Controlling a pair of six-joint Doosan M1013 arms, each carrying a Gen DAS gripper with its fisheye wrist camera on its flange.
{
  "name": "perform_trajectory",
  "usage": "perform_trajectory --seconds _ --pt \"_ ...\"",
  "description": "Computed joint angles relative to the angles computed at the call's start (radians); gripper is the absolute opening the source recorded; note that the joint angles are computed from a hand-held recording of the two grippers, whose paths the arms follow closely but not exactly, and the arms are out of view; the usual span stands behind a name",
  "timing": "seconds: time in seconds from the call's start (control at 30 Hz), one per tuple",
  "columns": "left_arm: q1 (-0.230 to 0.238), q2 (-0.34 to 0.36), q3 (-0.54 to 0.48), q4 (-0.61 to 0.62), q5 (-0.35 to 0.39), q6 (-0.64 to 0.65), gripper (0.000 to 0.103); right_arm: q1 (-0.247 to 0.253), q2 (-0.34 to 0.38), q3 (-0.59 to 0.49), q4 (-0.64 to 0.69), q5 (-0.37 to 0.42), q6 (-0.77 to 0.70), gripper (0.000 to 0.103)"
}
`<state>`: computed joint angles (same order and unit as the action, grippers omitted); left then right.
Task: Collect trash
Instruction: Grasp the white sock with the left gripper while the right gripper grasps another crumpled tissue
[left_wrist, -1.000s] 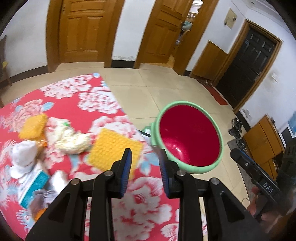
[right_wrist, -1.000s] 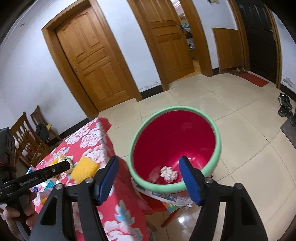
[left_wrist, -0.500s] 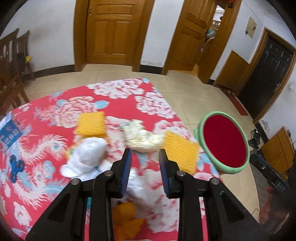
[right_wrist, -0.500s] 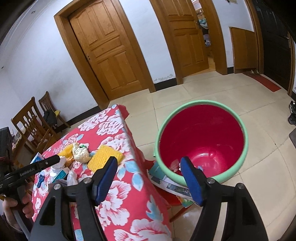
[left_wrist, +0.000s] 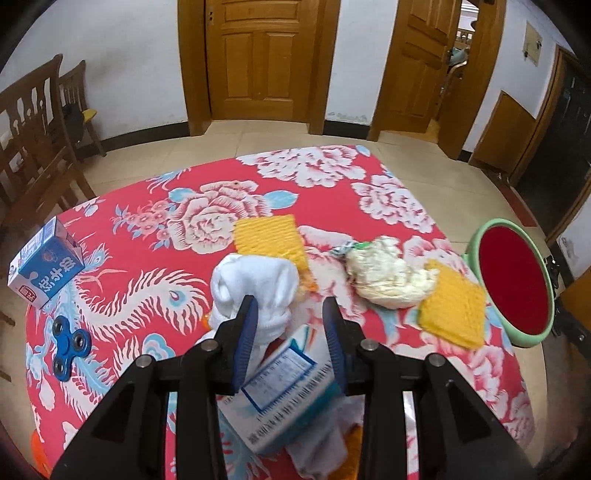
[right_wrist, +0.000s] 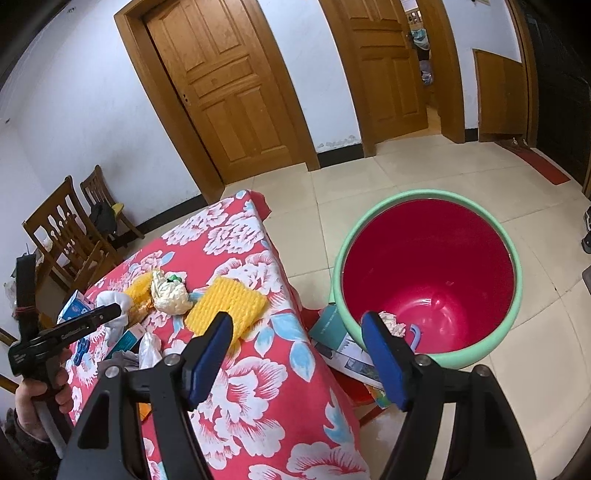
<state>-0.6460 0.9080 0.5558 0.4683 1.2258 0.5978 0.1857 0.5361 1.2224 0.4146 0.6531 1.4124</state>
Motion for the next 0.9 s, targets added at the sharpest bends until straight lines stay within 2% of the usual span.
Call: perform_trajectory --seconds 0.27,0.53,0.9 --pt "0.014 -0.025 0.063 0.053 0.002 -0.08 0.036 0.013 0.023 -0.042 -0.015 0.039 -0.007 0.075" --pt "0.035 -0.072 0.173 0.043 -0.052 -0.183 0.036 0.041 0.068 -0.123 -0.01 0.096 -0.047 0.075" --pt "0.053 -0.115 0.276 0.024 -0.146 -0.283 0.036 0.1 0.157 -0.259 0.009 0.18 -0.132 0.075"
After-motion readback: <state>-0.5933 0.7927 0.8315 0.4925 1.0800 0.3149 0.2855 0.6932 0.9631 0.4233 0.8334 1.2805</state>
